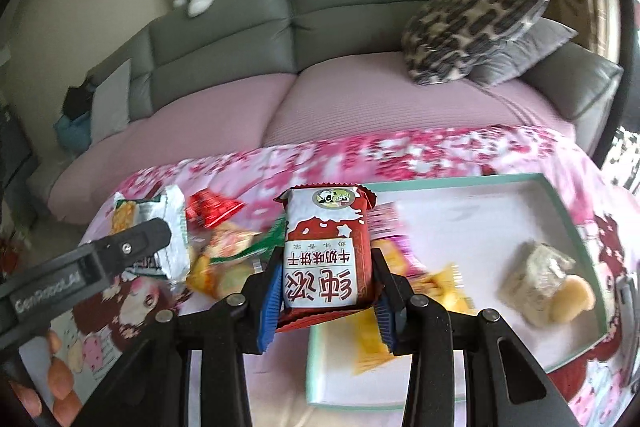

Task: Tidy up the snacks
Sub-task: 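Carry both packets over the teal-rimmed tray and open both tools to drop them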

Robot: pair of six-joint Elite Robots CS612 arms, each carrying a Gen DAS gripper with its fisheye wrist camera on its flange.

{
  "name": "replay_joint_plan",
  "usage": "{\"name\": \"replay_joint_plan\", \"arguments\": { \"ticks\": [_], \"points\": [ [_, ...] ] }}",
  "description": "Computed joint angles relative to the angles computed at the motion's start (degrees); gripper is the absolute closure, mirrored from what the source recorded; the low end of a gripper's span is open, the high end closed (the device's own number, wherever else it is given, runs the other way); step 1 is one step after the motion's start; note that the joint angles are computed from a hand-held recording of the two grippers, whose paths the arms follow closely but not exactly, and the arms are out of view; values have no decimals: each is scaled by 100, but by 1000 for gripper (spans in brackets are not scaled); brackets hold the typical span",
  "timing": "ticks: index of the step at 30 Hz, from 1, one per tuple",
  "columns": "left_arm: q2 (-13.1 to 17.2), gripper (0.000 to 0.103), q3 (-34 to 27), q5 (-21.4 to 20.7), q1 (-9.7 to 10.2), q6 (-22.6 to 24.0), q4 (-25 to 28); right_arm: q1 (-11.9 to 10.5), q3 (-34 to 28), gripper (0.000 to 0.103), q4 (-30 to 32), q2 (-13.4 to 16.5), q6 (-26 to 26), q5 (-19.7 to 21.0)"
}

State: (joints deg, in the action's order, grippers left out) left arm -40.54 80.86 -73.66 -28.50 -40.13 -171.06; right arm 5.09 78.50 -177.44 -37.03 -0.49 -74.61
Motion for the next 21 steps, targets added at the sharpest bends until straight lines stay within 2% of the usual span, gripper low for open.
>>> {"name": "replay_joint_plan", "arguments": {
  "ticks": [8, 13, 21],
  "points": [
    [265, 49, -525, -288, -102, 462, 121, -208, -50, 61, -54, 47, 370, -367],
    [539, 49, -1040, -558, -141, 725, 472, -331, -171, 61, -37, 149, 620, -610],
    [1018, 49, -1877, -735, -196, 1132, 979, -462, -411, 61, 196, 372, 942, -811]
  ]
}}
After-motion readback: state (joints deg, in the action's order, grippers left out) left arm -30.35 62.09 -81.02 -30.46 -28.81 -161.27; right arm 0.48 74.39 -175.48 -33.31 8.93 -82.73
